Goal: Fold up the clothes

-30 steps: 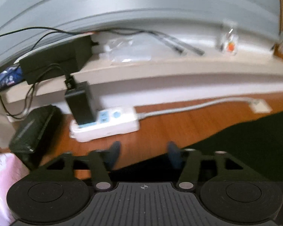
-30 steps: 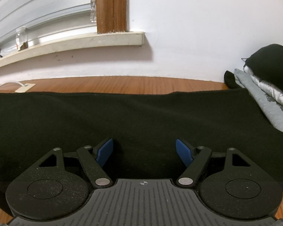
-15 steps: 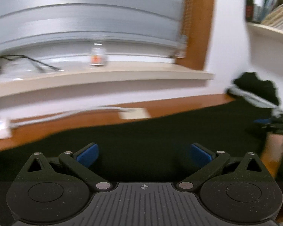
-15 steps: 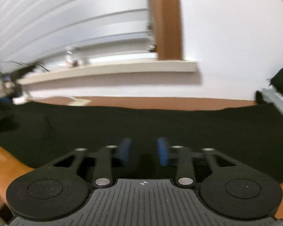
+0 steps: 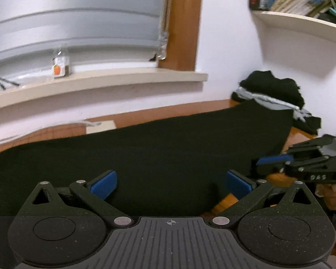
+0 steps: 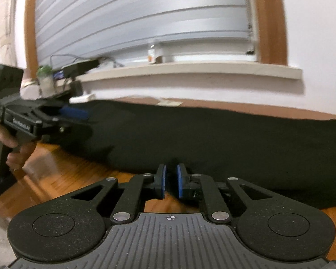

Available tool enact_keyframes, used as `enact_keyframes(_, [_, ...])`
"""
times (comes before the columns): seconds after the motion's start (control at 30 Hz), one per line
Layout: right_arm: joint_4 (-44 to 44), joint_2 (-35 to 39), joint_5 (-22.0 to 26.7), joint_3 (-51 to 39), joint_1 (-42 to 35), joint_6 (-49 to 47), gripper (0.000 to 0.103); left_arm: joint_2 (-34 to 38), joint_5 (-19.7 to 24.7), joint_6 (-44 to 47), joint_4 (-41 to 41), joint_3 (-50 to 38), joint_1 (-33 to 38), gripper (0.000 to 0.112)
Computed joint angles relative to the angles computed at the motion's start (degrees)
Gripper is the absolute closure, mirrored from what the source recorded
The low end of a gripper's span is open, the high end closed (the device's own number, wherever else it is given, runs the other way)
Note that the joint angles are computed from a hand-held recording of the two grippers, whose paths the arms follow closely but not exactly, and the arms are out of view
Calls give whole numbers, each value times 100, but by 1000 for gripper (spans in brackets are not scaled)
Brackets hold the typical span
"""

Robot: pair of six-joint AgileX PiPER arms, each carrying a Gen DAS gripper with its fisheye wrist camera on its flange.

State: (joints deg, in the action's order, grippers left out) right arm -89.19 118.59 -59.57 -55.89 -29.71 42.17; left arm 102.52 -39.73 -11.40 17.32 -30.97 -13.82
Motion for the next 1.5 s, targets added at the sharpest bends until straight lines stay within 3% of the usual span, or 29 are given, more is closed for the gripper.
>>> enact_keyframes(0.03, [-55, -15, 33, 34, 13, -6, 91, -12, 87, 76, -26, -13, -42, 17])
enact_keyframes(0.13, [-223, -17, 81, 88, 75, 31, 91, -36, 369, 219, -39, -65, -135, 49])
enact_keyframes(0.23, [-109, -53, 191, 166, 272, -168, 91, -4, 477, 340, -109, -65, -189, 59])
enact_keyframes(0.33, [253, -20, 137, 181, 490, -489, 91, -29, 403, 604, -338, 24, -277, 58])
enact_keyframes(0.43, [519, 69, -109, 39, 599, -512, 91, -46, 251, 1334, -950, 149, -544, 49])
enact_keyframes(0.6, [818, 97, -273, -306, 785, -254, 91, 91, 262, 2323, -1919, 50, -915, 47])
enact_keyframes(0.7, [925, 110, -248, -484, 861, -47, 91, 156, 323, 3309, -2770, -99, -1068, 60])
enact_keyframes(0.73, [903, 130, -235, -549, 873, 57, 91, 147, 374, 3437, -2844, -145, -1031, 70])
enact_keyframes(0.8, [877, 197, -217, -667, 885, 229, 91, 6, 538, 3133, -2488, -210, -772, 81])
enact_keyframes(0.87, [844, 251, -202, -742, 886, 337, 91, -162, 947, 2357, -1554, -388, -393, 90])
enact_keyframes(1.2, [222, 131, -98, -617, 823, 620, 86, -25, 1986, -625, 1604, -1714, 440, 90])
enact_keyframes(1.37, [-24, 59, 242, -601, 1251, 612, 84, 315, 2062, -2600, 3461, -2275, 778, 90])
enact_keyframes(1.5, [-66, 88, 489, -1031, 1751, 966, 84, 370, 1754, -3290, 4064, -2237, 1018, 90])
